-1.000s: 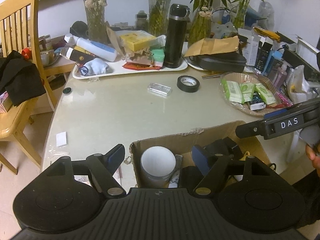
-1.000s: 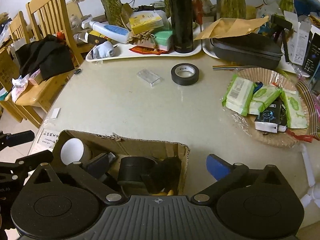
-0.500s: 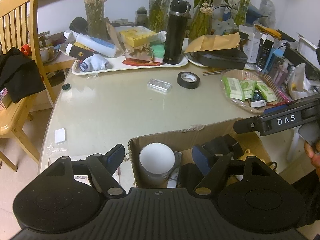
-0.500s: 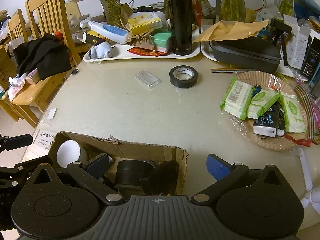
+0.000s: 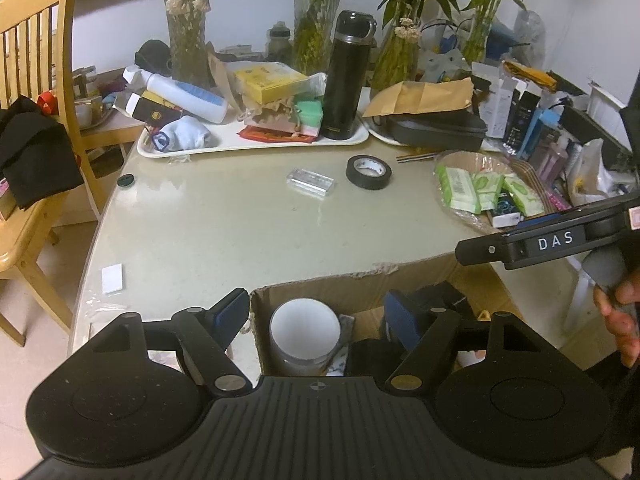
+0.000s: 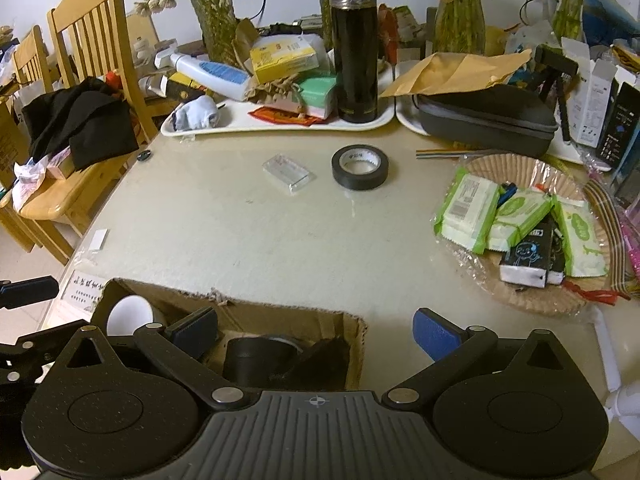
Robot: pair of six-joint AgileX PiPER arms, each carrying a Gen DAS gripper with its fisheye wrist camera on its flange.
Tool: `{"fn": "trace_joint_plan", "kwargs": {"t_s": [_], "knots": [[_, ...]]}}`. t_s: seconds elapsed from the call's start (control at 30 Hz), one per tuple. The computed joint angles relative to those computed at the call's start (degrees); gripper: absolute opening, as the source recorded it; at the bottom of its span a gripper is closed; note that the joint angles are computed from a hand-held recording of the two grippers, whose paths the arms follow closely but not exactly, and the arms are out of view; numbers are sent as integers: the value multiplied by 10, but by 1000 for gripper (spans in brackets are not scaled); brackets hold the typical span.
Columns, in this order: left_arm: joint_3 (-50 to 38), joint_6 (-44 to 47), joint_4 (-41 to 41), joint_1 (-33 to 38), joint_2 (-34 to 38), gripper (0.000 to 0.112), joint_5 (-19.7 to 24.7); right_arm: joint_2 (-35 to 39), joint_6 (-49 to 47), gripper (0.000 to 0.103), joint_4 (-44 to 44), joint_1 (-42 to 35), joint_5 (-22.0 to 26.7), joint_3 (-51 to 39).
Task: Organize rigid objects
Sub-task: 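Withdraw both open tools from the box toward the black tape roll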
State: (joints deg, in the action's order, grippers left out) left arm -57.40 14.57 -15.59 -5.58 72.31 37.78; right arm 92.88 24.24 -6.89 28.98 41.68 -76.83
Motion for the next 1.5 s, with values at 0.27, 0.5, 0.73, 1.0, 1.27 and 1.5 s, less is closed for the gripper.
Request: {"fn": "trace_joint_plan", "kwargs": {"t_s": [0.27, 0.5, 0.73, 1.0, 1.27, 1.5], "knots": [[-15, 25, -31, 16, 12, 74, -1, 2, -14, 103, -10, -5, -29, 4], [-39, 29, -9, 20, 26, 74, 2, 13, -39, 103, 4, -16, -45, -9], [-60, 41, -1, 16, 64, 74, -23, 32, -37, 103, -16, -14, -44, -25], [-83, 49, 9, 4, 107, 74, -51, 55, -43, 103, -18, -25, -48, -49], [-105, 59, 7, 1, 135, 74, -65, 82, -49, 103, -22, -32, -49, -76], [-128, 75, 5, 2, 163, 74, -67, 115, -68, 103, -16, -34, -48, -109]]}}
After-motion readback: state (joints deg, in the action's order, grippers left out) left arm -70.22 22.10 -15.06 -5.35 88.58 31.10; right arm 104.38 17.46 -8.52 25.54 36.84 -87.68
